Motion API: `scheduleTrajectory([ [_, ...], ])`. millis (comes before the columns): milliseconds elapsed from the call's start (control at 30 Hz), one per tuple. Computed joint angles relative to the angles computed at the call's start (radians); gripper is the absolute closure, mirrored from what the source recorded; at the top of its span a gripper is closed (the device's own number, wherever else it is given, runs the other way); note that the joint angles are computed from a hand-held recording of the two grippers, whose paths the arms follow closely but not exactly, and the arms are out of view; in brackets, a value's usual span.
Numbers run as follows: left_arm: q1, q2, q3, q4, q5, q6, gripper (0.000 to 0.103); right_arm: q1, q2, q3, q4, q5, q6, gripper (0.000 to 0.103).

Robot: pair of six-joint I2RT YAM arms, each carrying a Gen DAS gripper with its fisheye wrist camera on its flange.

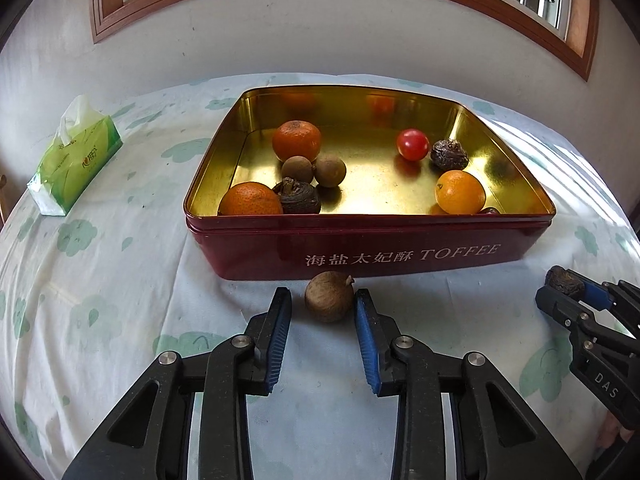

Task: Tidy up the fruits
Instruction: 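Grasp the brown longan with the left tool while the right tool holds the dried fruit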

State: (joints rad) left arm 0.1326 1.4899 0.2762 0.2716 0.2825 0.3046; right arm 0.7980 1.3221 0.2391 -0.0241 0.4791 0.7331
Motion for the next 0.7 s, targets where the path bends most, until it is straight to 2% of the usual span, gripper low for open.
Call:
scheduleTrajectory([
  [133, -0.008, 0.011, 0.001, 0.022, -0.012, -0.012, 0.078, 0.000, -0.002, -0.001, -0.001, 0.000, 0.000, 0.068],
  [400, 0.008, -0.010, -0.025, 0.031, -0.008, 0.004, 0.078, 0.000, -0.001, -0.001, -0.001, 0.001, 0.000, 0.068],
  [700, 0.030, -0.108, -0.101, 0.015, -0.016, 0.040, 0.078, 0.001, 0.004, 0.000, 0.002, 0.002, 0.000, 0.068],
])
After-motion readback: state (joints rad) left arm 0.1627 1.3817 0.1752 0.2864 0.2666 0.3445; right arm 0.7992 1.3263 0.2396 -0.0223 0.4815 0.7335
